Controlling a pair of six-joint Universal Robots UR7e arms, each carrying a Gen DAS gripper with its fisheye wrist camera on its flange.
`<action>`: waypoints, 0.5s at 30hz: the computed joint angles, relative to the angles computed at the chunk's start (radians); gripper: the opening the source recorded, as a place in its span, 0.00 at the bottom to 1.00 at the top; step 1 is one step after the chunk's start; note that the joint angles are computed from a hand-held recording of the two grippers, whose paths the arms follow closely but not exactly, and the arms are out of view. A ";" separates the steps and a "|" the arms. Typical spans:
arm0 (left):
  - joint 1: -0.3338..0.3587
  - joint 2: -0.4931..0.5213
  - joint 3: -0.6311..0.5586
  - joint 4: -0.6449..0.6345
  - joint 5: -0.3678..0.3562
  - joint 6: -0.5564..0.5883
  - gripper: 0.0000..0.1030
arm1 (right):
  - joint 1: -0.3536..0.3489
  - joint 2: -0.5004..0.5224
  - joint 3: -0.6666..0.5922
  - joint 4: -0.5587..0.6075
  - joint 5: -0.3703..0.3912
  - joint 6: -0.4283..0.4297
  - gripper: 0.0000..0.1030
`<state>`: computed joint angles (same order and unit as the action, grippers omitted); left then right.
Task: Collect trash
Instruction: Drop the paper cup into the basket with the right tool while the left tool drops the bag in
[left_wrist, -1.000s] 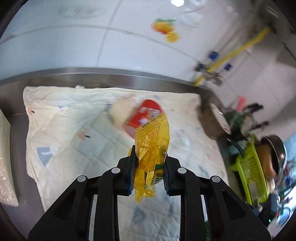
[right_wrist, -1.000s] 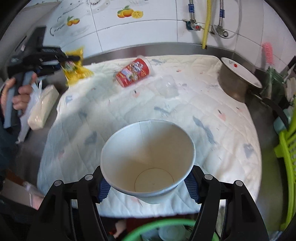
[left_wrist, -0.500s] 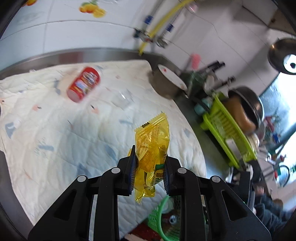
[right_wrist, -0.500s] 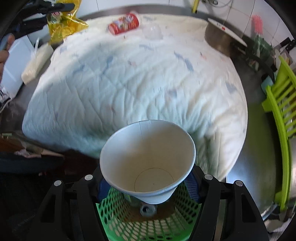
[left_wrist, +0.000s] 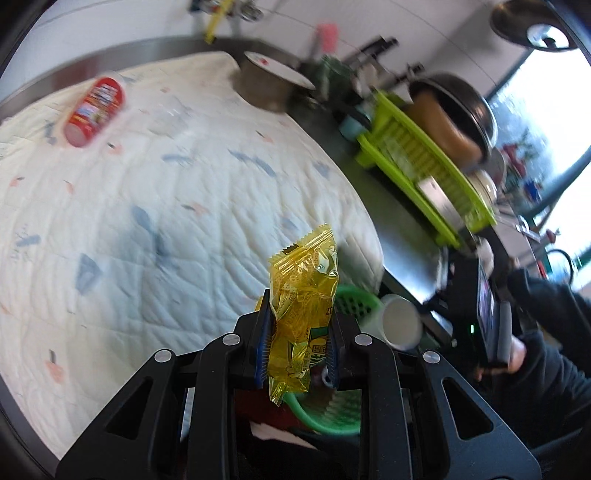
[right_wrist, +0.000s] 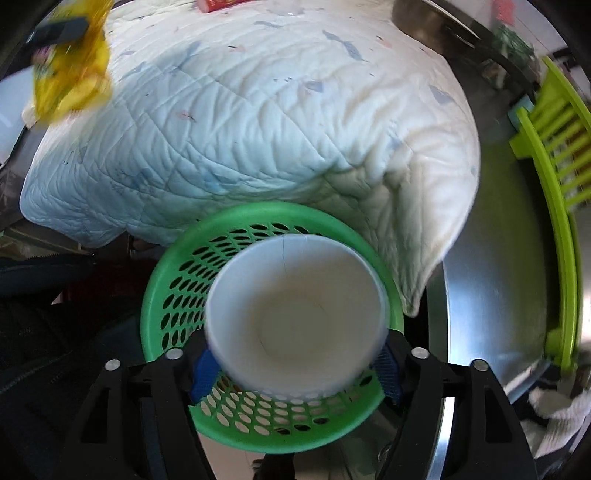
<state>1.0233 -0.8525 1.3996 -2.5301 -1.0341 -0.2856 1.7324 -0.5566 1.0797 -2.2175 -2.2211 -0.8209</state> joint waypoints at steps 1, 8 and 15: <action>0.000 0.006 -0.002 0.008 -0.017 0.003 0.23 | -0.002 -0.010 0.014 -0.018 0.003 0.000 0.72; 0.006 0.056 -0.026 0.082 -0.144 0.018 0.23 | -0.007 -0.071 0.097 -0.107 0.021 0.002 0.74; 0.012 0.108 -0.070 0.156 -0.228 0.030 0.26 | -0.006 -0.105 0.109 -0.180 0.050 -0.002 0.74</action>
<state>1.0350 -0.7448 1.3300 -2.3739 -1.2620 -0.2559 1.7267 -0.6613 1.1892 -2.3978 -2.1710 -0.8230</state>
